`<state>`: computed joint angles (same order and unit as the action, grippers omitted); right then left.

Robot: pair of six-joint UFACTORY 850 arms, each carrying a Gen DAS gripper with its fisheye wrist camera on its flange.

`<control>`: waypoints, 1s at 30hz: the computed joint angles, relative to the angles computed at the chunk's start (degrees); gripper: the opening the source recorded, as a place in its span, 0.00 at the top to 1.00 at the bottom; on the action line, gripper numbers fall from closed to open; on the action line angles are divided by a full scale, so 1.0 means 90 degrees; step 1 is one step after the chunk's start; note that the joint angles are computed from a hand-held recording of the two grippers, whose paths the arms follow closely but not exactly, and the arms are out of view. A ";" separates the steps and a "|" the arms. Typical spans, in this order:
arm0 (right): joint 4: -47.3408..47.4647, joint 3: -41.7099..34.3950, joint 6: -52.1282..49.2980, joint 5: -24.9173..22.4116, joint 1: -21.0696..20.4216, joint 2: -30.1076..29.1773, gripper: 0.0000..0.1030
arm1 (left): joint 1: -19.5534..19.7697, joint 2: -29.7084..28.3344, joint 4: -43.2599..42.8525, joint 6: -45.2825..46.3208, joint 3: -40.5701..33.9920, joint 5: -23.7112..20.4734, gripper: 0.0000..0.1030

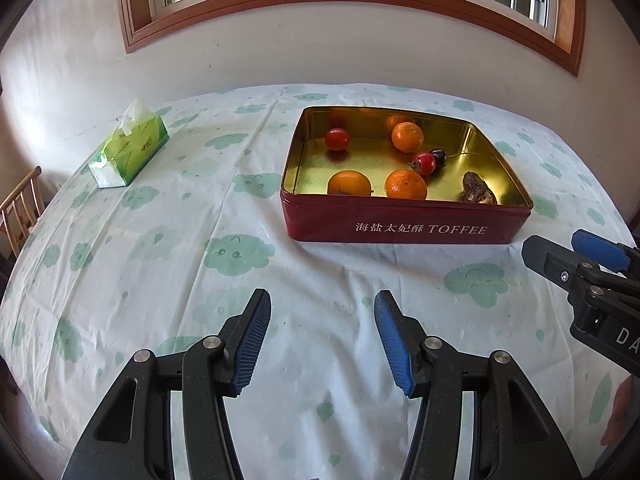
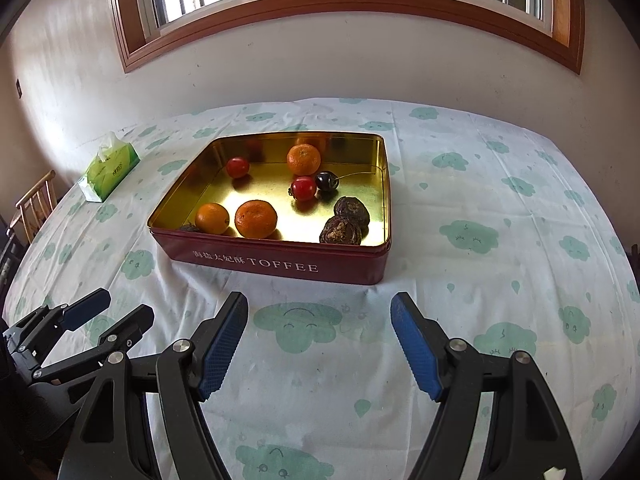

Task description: Organize fruits

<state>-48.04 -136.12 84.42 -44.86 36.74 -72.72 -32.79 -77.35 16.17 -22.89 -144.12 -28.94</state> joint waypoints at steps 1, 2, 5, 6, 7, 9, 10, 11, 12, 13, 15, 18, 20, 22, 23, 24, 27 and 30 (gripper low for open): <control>0.0011 0.0002 -0.0013 0.0006 -0.0002 0.0002 0.31 | -0.0003 0.0002 0.0038 -0.0035 0.0004 0.0001 0.46; 0.0001 0.0036 -0.0001 0.0018 -0.0003 0.0021 0.31 | -0.0003 0.0029 0.0075 -0.0068 0.0054 0.0026 0.47; -0.0008 0.0052 0.0013 0.0035 -0.0001 0.0025 0.31 | 0.0000 0.0072 0.0098 -0.0090 0.0129 0.0056 0.46; -0.0023 0.0078 0.0027 0.0048 0.0002 0.0037 0.31 | 0.0001 0.0075 0.0092 -0.0080 0.0134 0.0054 0.46; -0.0028 0.0092 0.0035 0.0046 0.0005 0.0043 0.31 | 0.0000 0.0072 0.0107 -0.0099 0.0129 0.0060 0.46; -0.0014 0.0106 0.0025 0.0064 0.0003 0.0051 0.31 | 0.0000 0.0060 0.0072 -0.0066 0.0107 0.0041 0.46; 0.0001 0.0088 0.0009 0.0058 0.0004 0.0040 0.31 | 0.0004 0.0068 0.0063 -0.0060 0.0117 0.0045 0.46; 0.0015 0.0071 0.0002 0.0047 0.0003 0.0030 0.31 | 0.0007 0.0077 0.0073 -0.0068 0.0130 0.0049 0.46; 0.0035 0.0063 -0.0006 0.0053 0.0001 0.0024 0.31 | 0.0004 0.0062 0.0071 -0.0058 0.0107 0.0037 0.46; 0.0043 0.0056 -0.0019 0.0061 -0.0001 0.0021 0.31 | 0.0006 0.0065 0.0069 -0.0056 0.0110 0.0037 0.46; 0.0055 0.0037 -0.0030 0.0050 0.0002 0.0007 0.31 | 0.0006 0.0055 0.0048 -0.0048 0.0092 0.0023 0.46; 0.0077 0.0022 -0.0060 0.0063 0.0003 -0.0007 0.31 | 0.0004 0.0093 0.0076 -0.0066 0.0172 0.0068 0.46; 0.0115 -0.0076 -0.0110 0.0031 0.0006 -0.0069 0.31 | 0.0006 0.0106 0.0057 -0.0050 0.0197 0.0082 0.46; 0.0126 -0.0089 -0.0114 0.0029 0.0012 -0.0078 0.31 | 0.0005 0.0110 0.0049 -0.0044 0.0206 0.0087 0.46; 0.0129 -0.0110 -0.0123 0.0016 0.0012 -0.0090 0.31 | 0.0001 0.0098 0.0060 -0.0053 0.0187 0.0077 0.46; 0.0134 -0.0113 -0.0130 0.0019 0.0014 -0.0094 0.31 | -0.0002 0.0072 0.0049 -0.0039 0.0145 0.0053 0.46; 0.0166 -0.0151 -0.0150 0.0001 0.0018 -0.0121 0.31 | -0.0008 0.0049 0.0031 -0.0029 0.0112 0.0028 0.46; 0.0225 -0.0238 -0.0216 -0.0021 0.0019 -0.0179 0.31 | -0.0024 -0.0037 0.0019 -0.0015 -0.0034 -0.0054 0.46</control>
